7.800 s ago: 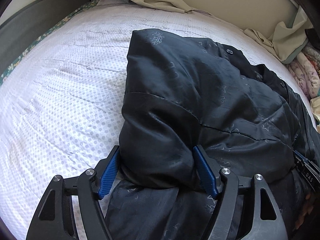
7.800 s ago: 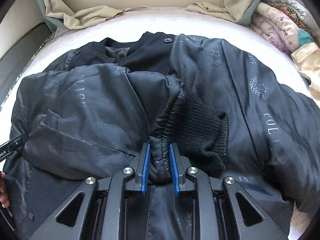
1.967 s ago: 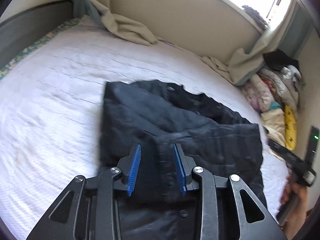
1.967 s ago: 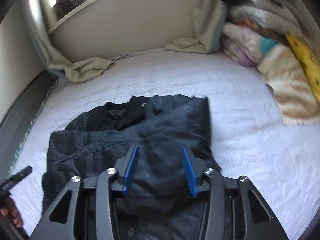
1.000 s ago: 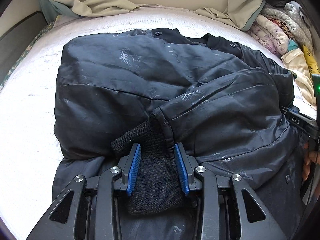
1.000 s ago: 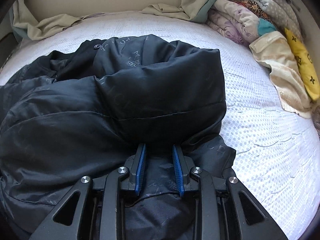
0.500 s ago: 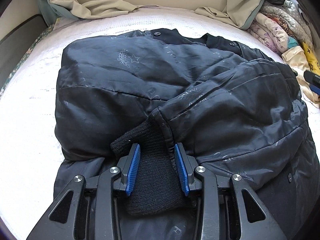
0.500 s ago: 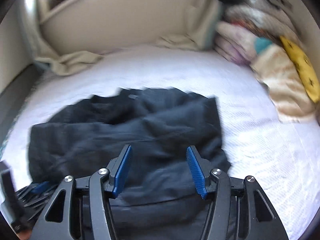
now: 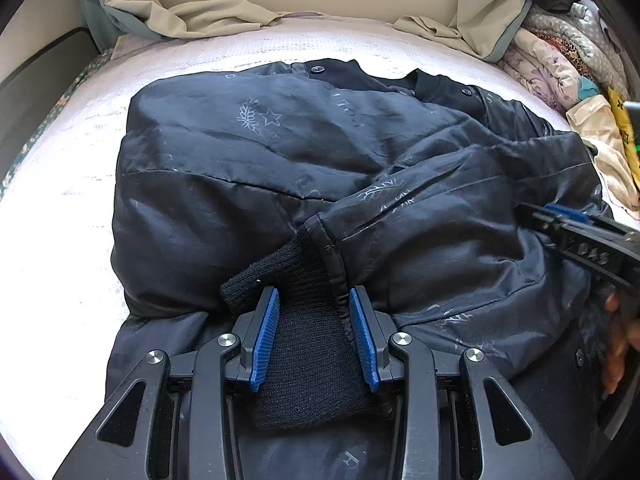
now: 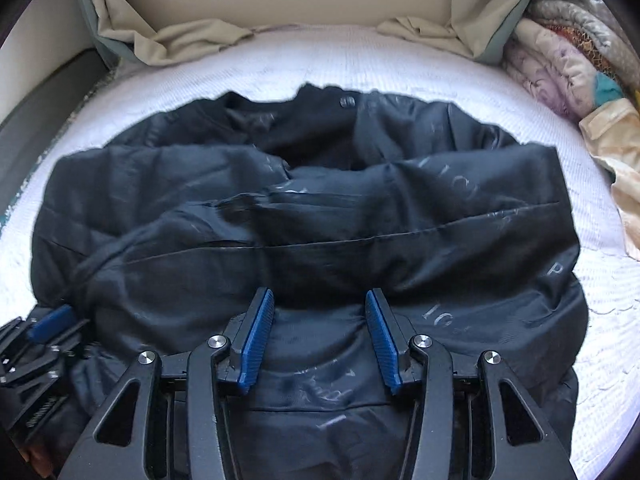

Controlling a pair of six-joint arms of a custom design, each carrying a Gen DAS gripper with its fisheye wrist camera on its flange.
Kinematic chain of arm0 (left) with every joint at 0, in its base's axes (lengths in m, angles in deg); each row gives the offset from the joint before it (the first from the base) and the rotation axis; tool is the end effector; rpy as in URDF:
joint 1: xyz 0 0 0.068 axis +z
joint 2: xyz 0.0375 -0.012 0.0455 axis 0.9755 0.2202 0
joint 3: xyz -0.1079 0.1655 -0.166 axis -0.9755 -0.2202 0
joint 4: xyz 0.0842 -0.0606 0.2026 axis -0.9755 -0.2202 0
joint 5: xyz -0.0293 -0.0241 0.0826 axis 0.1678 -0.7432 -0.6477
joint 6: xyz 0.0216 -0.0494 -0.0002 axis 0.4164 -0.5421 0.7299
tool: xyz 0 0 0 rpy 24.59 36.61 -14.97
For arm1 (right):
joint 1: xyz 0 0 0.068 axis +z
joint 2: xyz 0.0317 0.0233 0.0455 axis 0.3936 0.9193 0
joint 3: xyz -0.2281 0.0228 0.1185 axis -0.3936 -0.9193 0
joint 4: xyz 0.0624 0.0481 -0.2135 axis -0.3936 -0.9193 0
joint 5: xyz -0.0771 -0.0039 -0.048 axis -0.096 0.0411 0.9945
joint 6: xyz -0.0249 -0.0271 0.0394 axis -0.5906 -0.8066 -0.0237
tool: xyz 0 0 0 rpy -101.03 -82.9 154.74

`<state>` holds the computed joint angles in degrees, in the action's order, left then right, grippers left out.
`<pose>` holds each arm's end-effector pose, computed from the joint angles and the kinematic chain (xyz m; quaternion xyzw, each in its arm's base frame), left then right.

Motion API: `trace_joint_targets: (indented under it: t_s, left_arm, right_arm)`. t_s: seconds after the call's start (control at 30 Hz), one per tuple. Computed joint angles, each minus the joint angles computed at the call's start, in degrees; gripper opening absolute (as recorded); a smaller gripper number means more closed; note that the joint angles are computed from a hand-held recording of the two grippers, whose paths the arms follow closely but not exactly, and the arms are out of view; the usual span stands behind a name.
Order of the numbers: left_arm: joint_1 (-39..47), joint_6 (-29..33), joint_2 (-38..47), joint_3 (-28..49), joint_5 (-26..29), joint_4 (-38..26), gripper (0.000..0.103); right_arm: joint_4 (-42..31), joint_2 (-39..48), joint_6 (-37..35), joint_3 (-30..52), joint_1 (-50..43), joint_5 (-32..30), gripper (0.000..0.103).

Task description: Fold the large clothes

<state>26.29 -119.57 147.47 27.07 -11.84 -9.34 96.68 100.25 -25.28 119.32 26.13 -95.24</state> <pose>0.1645 -0.1761 0.0798 -0.1942 0.9461 0.0444 0.2553 0.3373 0.0285 0.0267 -0.2649 0.9129 0.1010 0.2936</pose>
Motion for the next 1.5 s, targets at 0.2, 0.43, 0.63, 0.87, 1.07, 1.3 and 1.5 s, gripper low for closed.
trace_joint_targets:
  t_s: [0.2,0.43,0.63,0.87,1.07,1.3,1.5]
  left_arm:
    - [0.12,-0.44,0.31,0.92,0.24,-0.90,0.042]
    - [1.71,1.24,-5.44,-2.35,3.59,0.46,0.053]
    - [-4.82,-3.18,-11.31,2.05,-1.93,-8.73,0.063]
    - [-6.27,0.45,-0.96,6.49,2.06,-5.27,0.064]
    - [-5.69,1.18,2.89,7.28,1.42,-4.12,0.070]
    - [-4.15,2.29,5.43,6.55,0.74,-0.97,0.078]
    - [-4.46,1.29,7.40,8.56,-0.37,-2.29,0.079]
  right_arm:
    - [10.14,3.10,0.75,-3.37,2.19,4.06,0.045]
    - [-7.36,-6.49,2.58,-0.87,-1.85,-3.50,0.066]
    - [-9.33,-17.51,0.43,-7.07,-6.93,-8.21,0.066]
    - [-12.01,-15.72,-4.29,-8.53,-9.60,-5.00,0.054]
    - [-5.64,-9.82,-6.22,-10.50,-8.18,-1.83,0.055]
    - [2.49,-1.54,-5.77,-8.96,-6.41,-0.91,0.055]
    - [10.81,1.75,-5.12,-10.65,-4.99,0.20,0.055]
